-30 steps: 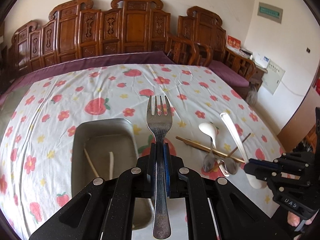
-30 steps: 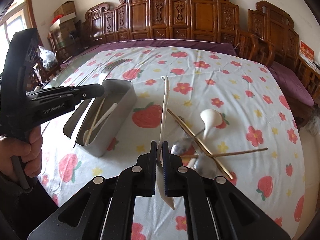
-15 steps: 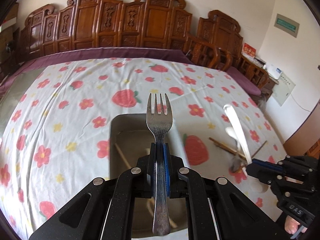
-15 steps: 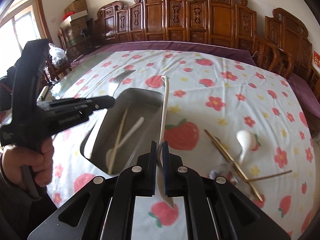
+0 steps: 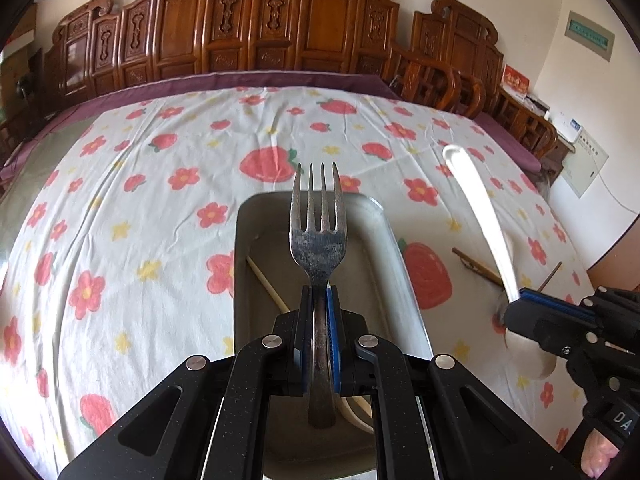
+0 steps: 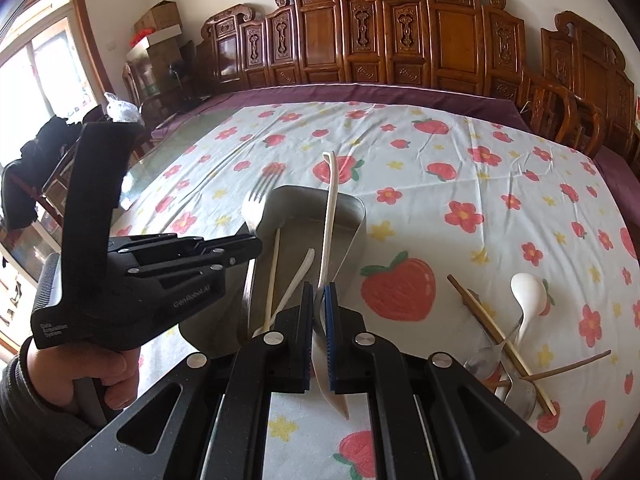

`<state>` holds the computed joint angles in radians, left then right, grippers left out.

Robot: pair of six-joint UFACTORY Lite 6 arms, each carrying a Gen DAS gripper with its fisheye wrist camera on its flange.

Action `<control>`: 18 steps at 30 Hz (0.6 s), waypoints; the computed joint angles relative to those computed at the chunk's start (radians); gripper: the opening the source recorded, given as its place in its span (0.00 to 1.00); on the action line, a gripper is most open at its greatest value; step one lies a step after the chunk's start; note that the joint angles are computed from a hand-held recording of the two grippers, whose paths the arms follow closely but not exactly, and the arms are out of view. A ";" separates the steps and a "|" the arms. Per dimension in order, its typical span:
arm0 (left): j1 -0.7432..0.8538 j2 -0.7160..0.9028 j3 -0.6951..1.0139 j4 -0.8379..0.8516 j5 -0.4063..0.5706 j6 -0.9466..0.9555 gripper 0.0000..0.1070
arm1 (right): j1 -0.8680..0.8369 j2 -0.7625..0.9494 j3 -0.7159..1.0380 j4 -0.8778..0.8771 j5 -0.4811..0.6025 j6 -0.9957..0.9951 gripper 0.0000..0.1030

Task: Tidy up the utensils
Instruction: 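Lower the steel fork into the tray with the left tool while the right tool lowers the white spoon there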

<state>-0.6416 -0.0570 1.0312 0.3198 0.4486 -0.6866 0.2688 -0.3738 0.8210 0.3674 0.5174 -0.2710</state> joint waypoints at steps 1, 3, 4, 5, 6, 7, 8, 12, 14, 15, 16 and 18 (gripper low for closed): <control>-0.003 0.004 -0.001 0.001 0.002 -0.001 0.06 | 0.001 -0.001 -0.002 -0.004 0.000 0.004 0.07; -0.007 0.008 0.001 -0.004 0.009 0.005 0.06 | 0.000 -0.003 -0.006 -0.007 -0.001 0.009 0.07; -0.007 0.008 0.003 -0.006 0.016 0.006 0.06 | 0.002 -0.004 -0.008 -0.010 -0.001 0.013 0.07; -0.005 0.008 0.002 -0.002 0.017 0.001 0.06 | 0.000 -0.001 -0.008 -0.006 -0.003 0.007 0.07; -0.005 0.004 0.001 0.010 0.017 -0.009 0.07 | 0.001 -0.001 -0.008 -0.007 -0.003 0.008 0.06; -0.007 -0.009 -0.002 0.026 0.021 -0.025 0.14 | 0.002 -0.002 -0.008 -0.007 -0.003 0.008 0.07; -0.011 -0.022 -0.004 0.044 0.026 -0.041 0.23 | 0.005 -0.003 -0.008 -0.010 -0.004 0.011 0.07; -0.007 -0.057 -0.008 0.105 0.045 -0.082 0.27 | 0.020 0.018 0.004 -0.013 -0.013 0.026 0.06; 0.009 -0.079 -0.011 0.106 0.052 -0.070 0.27 | 0.032 0.048 0.017 0.010 -0.025 0.020 0.07; 0.018 -0.091 -0.013 0.108 0.055 -0.066 0.27 | 0.039 0.065 0.023 0.027 -0.033 0.013 0.07; 0.029 -0.100 -0.012 0.110 0.058 -0.060 0.27 | 0.049 0.083 0.029 0.040 -0.043 0.010 0.07; 0.055 -0.126 -0.018 0.118 0.065 -0.048 0.27 | 0.068 0.117 0.043 0.051 -0.059 0.015 0.07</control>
<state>-0.5871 -0.1827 1.0134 0.4374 0.5135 -0.7349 0.3372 -0.2569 0.8637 0.4186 0.4581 -0.2562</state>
